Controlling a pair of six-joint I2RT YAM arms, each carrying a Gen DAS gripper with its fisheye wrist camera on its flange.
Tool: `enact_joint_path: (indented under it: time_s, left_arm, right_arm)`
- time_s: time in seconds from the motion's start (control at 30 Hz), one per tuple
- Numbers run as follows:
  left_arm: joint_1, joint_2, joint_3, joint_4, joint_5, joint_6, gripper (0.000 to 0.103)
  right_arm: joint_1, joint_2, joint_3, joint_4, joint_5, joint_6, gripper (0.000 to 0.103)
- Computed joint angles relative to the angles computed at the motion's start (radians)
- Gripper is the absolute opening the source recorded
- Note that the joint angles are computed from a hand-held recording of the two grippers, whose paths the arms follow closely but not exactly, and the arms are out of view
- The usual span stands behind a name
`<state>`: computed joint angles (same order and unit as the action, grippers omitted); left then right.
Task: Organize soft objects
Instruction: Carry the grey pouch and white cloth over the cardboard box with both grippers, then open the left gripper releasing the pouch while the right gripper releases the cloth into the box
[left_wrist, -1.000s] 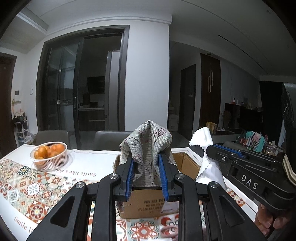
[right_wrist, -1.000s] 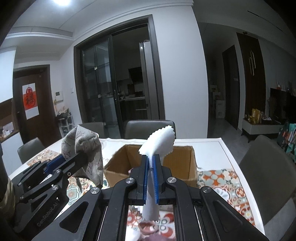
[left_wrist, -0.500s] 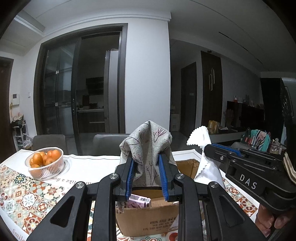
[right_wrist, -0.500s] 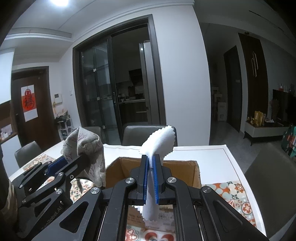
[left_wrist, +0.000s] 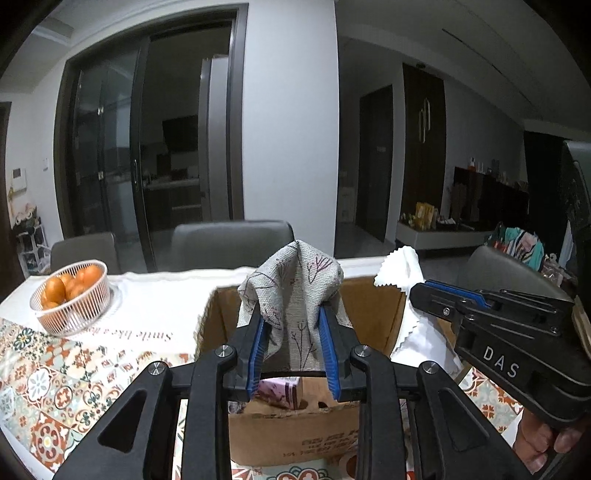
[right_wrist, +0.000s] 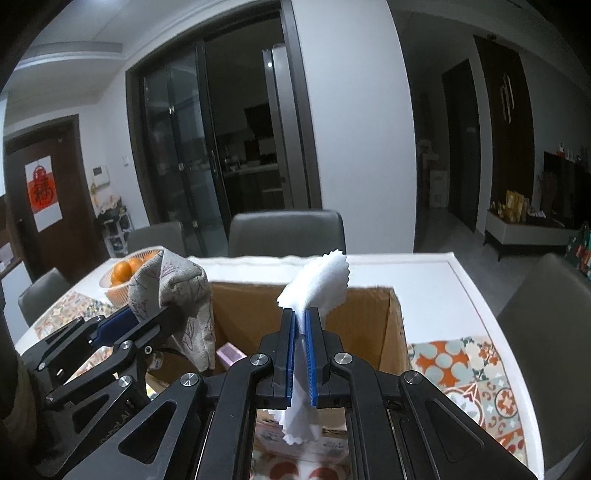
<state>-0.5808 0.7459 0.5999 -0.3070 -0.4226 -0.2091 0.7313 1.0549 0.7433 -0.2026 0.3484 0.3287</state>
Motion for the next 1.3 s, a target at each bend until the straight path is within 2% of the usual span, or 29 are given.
enact_joint_path:
  time_s: [0.07,0.17,0.2,0.27,0.33,0.4,0.47,0.73,1.03,1.2,1.3]
  left_arm:
    - [0.007,0.016,-0.004,0.004,0.016,0.000,0.035]
    - [0.007,0.038,-0.004,0.006,0.017,-0.002,0.037]
    - [0.003,0.044,-0.005,0.006,0.011,-0.004,0.043]
    - [0.002,0.052,-0.003,0.004,0.015,-0.007,0.048]
    - [-0.006,0.046,-0.009,0.003,0.003,-0.012,0.053]
    - [-0.017,0.039,-0.012,0.002,-0.019,-0.013,0.063]
    - [-0.014,0.042,-0.008,-0.001,-0.014,-0.008,0.068]
    - [-0.045,-0.016,0.006,-0.069,-0.043,-0.034,0.069]
    - [-0.195,-0.128,0.047,-0.215,-0.185,-0.094,0.069]
    - [-0.374,-0.169,0.086,-0.330,-0.363,-0.179,0.070]
    - [-0.512,-0.171,0.125,-0.430,-0.486,-0.277,0.070]
  right_arm:
    - [-0.016,0.015,-0.003,-0.001,-0.021,0.002,0.007]
    - [-0.038,0.034,-0.003,-0.003,-0.046,0.005,0.007]
    - [-0.044,0.039,-0.002,-0.004,-0.055,0.006,0.008]
    - [-0.067,0.053,0.004,-0.011,-0.087,0.015,0.009]
    - [-0.082,0.060,0.007,-0.016,-0.110,0.023,0.019]
    - [-0.084,0.057,0.001,-0.013,-0.108,0.027,0.029]
    - [-0.075,0.050,-0.005,-0.015,-0.088,0.032,0.030]
    - [-0.031,-0.017,-0.015,-0.061,-0.023,0.045,0.035]
    - [0.061,-0.129,-0.018,-0.152,0.078,0.076,0.039]
    - [0.135,-0.203,-0.019,-0.217,0.154,0.105,0.040]
    - [0.194,-0.244,-0.013,-0.265,0.213,0.127,0.040]
